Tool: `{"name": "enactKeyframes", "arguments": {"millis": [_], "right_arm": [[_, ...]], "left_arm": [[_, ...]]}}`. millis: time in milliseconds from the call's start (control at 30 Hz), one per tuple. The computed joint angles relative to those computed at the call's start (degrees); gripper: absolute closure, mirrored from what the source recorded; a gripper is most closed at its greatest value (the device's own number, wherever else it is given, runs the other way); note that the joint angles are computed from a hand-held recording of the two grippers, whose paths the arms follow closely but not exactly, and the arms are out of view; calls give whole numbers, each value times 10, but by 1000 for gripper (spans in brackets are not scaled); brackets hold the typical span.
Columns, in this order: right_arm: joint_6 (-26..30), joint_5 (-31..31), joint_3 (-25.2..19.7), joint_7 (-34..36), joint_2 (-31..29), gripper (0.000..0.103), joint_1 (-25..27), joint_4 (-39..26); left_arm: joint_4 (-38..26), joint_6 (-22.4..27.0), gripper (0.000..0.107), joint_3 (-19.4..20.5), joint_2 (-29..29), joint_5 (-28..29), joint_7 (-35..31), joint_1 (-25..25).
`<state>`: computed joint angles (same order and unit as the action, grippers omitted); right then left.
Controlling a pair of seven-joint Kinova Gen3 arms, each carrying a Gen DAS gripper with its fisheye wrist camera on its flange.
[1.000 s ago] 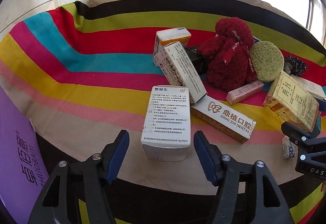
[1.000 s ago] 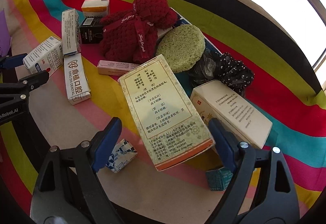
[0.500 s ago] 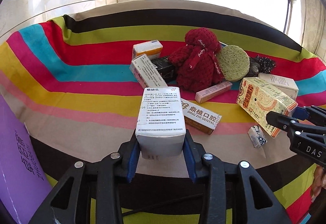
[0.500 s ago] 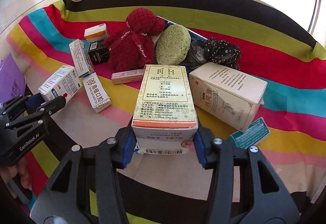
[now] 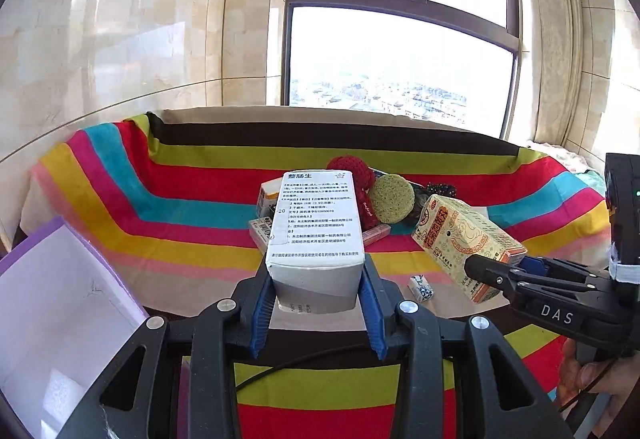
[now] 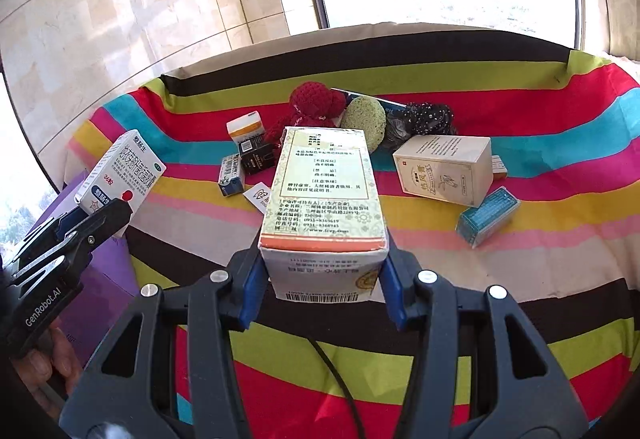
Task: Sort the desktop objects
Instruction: 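Carry both boxes into the purple-rimmed box and open both grippers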
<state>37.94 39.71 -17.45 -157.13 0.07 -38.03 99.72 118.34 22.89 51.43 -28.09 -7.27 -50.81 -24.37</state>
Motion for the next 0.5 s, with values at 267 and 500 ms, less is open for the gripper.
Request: {"name": "enactKeyframes", "arguments": {"millis": [267,500], "right_arm": [[-15,50,-33,-58,7,50,-44,-22],[-32,28,-23,7,54,50,-98,-80]], "left_arm": [[32,16,68,-180,-53,37,-6,129],[42,74,68,-195,-119,45,64,47]]}}
